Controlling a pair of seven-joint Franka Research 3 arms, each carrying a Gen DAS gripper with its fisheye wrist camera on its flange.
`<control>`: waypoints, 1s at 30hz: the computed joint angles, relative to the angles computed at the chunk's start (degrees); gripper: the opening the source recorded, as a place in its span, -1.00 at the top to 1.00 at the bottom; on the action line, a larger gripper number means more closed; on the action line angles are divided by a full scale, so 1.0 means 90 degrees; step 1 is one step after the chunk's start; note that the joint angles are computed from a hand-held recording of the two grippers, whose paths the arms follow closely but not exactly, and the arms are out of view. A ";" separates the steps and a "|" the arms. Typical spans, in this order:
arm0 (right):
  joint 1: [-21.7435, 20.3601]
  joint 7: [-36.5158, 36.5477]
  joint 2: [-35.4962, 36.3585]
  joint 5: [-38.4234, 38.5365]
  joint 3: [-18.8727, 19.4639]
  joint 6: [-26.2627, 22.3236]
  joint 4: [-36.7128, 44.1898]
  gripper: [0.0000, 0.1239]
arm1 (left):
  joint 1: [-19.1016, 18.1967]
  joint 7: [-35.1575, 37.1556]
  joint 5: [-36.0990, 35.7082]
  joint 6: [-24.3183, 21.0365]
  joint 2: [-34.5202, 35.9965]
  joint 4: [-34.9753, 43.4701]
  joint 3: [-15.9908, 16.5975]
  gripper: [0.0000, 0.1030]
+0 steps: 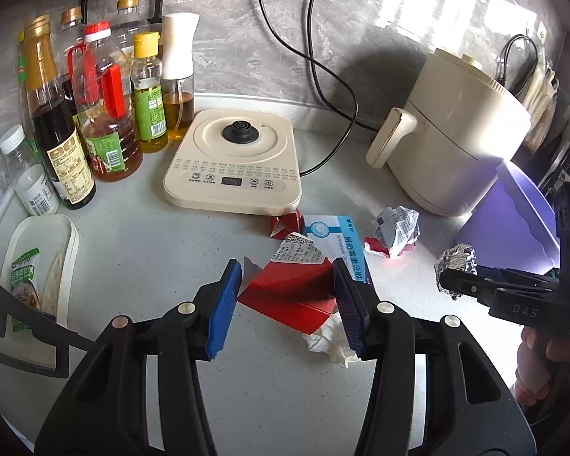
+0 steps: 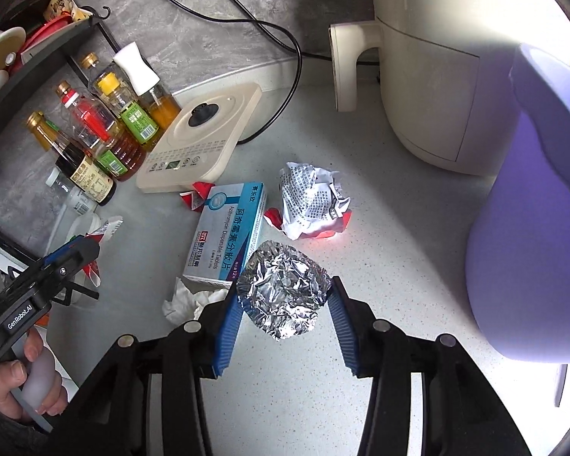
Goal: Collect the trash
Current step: 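Carry the red paper and foil ball over the lilac bucket with both tools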
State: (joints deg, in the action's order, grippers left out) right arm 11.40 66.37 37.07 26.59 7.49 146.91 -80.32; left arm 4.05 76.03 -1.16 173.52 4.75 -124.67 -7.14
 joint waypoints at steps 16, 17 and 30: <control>-0.0599 -0.1654 -0.1187 0.1434 0.0365 0.0997 -0.0776 0.28 | -0.0258 -0.0253 0.0191 0.0307 -0.0056 0.0462 -0.0110 0.04; -0.0631 -0.1729 -0.1230 0.1515 0.0356 0.1039 -0.0779 0.28 | -0.0274 -0.0247 0.0193 0.0324 -0.0031 0.0512 -0.0130 0.04; -0.0929 -0.1981 -0.1265 0.1729 0.0020 0.1124 -0.0605 0.28 | -0.0505 -0.0706 0.0695 0.0551 0.0611 0.1460 -0.0390 0.04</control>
State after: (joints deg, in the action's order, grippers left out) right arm 3.04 48.55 25.68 42.16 7.67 157.02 -85.76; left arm -0.50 69.67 5.09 178.48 10.26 -111.52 -10.65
